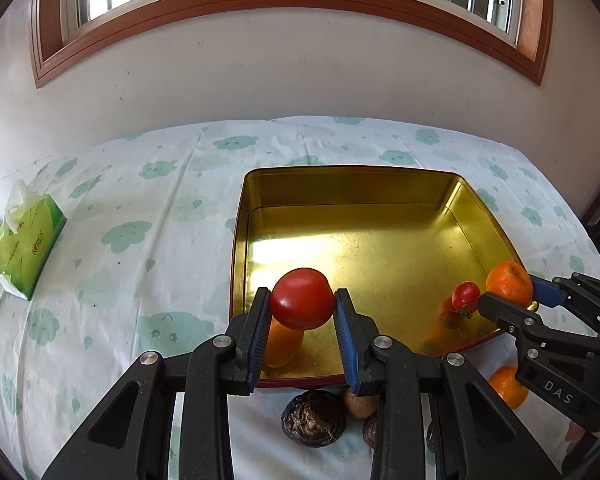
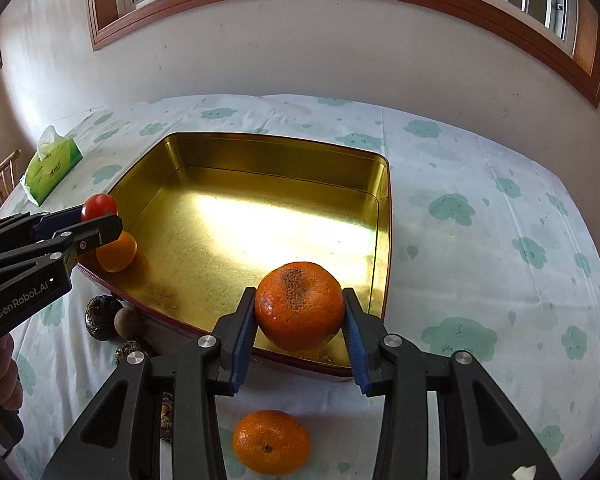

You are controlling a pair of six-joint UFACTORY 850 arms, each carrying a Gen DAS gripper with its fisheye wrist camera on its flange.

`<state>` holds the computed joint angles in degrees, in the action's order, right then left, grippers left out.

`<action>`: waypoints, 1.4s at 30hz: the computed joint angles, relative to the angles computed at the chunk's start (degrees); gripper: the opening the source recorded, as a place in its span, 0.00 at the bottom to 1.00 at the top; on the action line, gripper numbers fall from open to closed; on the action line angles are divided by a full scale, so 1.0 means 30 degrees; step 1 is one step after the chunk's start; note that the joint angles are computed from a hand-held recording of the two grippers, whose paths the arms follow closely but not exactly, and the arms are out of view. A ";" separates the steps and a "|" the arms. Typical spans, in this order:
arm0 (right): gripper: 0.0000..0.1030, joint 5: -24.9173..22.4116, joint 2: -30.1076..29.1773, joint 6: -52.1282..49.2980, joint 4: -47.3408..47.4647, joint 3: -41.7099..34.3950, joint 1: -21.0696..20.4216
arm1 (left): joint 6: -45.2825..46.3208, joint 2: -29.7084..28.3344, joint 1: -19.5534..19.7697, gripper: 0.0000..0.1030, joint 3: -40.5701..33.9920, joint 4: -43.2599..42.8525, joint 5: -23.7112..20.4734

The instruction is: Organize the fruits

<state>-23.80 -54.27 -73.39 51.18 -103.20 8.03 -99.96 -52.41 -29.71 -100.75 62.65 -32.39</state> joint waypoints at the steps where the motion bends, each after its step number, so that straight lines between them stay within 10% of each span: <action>1: 0.37 -0.0041 -0.0040 0.0107 -0.0060 -0.0060 0.0014 | 0.0133 -0.0094 0.0013 0.32 -0.0120 -0.0130 -0.0016; 42: 0.45 0.0334 0.1054 -0.2042 0.2159 0.1485 -0.0182 | 0.0221 -0.0088 -0.0603 0.42 -0.0057 -0.0688 -0.0789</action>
